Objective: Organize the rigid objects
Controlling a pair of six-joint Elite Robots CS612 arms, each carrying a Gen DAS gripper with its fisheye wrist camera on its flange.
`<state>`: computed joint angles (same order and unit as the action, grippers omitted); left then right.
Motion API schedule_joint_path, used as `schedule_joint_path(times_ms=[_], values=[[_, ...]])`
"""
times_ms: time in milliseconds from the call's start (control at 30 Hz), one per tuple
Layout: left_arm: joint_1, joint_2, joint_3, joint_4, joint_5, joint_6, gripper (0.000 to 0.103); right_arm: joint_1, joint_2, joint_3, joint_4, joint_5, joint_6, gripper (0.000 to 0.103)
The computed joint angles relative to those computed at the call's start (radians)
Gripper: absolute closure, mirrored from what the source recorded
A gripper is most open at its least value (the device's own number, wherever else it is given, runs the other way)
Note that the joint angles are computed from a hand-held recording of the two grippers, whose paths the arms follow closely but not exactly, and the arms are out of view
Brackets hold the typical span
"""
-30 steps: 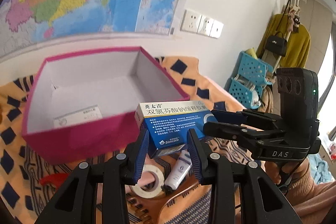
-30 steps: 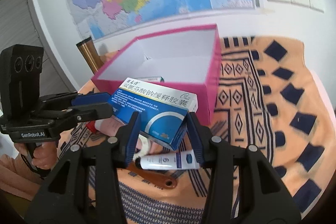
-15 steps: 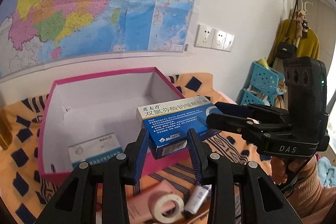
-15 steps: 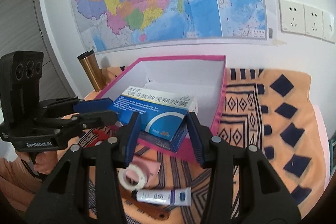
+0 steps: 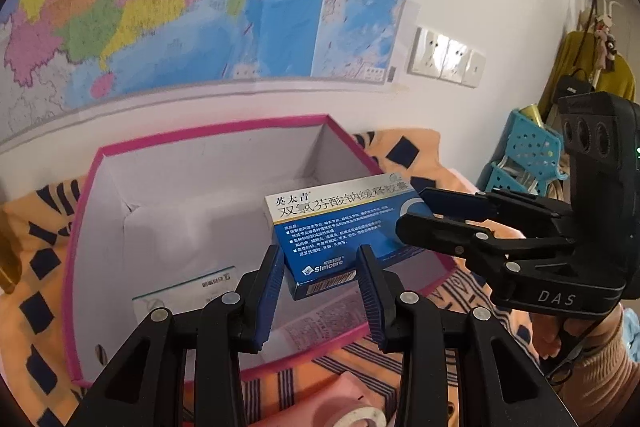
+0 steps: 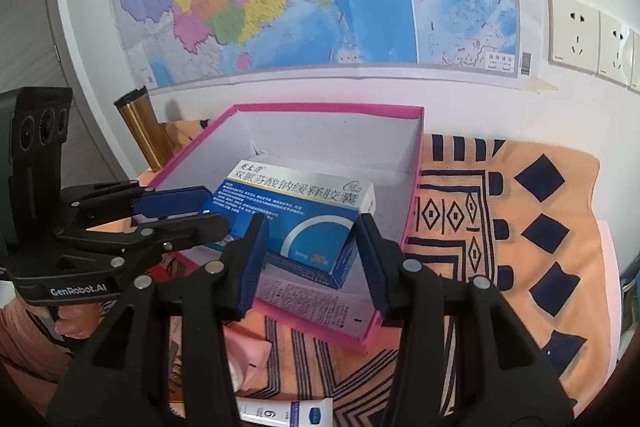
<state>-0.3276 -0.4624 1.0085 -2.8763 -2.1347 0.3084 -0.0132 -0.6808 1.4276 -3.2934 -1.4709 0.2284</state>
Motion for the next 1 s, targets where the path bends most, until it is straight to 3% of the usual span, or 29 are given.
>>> schedule_joint_path(times_ms=[267,533,1000], values=[[-0.009,0.026,-0.049,0.057,0.056,0.013,0.067,0.001,0.021,-0.043,0.09,-0.012,-0.016,0.055],[-0.017,0.041,-0.075,0.096,0.089,0.024,0.067,0.014,0.031,-0.065,0.1,-0.06,-0.04,0.055],[0.033,-0.025,0.092,-0.152,-0.013,-0.04,0.065,0.009,-0.021,0.078,-0.113,0.065,0.0,0.055]])
